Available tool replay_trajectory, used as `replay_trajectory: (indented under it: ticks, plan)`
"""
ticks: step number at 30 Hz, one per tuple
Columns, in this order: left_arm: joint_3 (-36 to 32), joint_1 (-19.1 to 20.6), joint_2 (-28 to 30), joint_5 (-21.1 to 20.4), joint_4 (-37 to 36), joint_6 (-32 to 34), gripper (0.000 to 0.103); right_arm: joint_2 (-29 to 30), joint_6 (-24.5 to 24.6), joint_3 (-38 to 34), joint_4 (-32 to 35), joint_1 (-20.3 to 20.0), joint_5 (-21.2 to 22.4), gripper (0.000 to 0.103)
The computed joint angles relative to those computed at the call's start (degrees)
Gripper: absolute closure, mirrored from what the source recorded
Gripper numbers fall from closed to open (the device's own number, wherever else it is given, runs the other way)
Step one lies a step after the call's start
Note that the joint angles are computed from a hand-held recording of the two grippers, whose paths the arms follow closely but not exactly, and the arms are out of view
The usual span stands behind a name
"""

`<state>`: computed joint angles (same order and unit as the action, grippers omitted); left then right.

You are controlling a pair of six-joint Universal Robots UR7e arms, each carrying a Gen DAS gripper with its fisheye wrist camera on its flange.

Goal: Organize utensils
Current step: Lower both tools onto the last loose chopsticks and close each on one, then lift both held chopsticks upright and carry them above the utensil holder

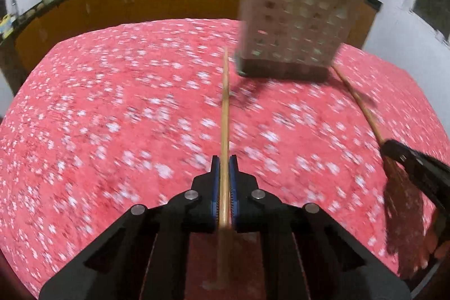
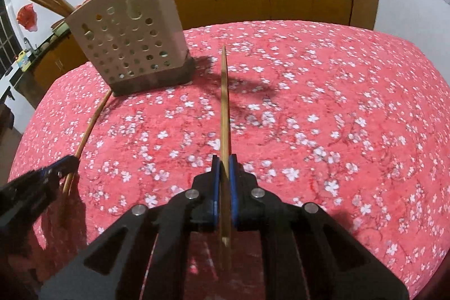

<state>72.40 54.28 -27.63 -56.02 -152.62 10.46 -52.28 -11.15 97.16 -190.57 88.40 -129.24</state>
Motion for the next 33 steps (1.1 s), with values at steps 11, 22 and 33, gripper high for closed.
replay_trajectory:
  ticks: [11, 22, 33]
  plan:
    - [-3.52, 1.92, 1.34, -0.15, -1.29, 1.29, 0.095, 2.47, -2.40, -3.13, 0.12, -0.47, 0.89, 0.095]
    - [-3.50, 2.01, 1.15, -0.93, -0.96, 0.50, 0.094, 2.99, -3.82, -3.21, -1.32, -0.27, 0.09, 0.094]
    - [-4.29, 2.59, 0.84, -2.26, 0.17, -0.30, 0.094, 2.20, -3.15, -2.44, -1.10, -0.71, 1.43, 0.094]
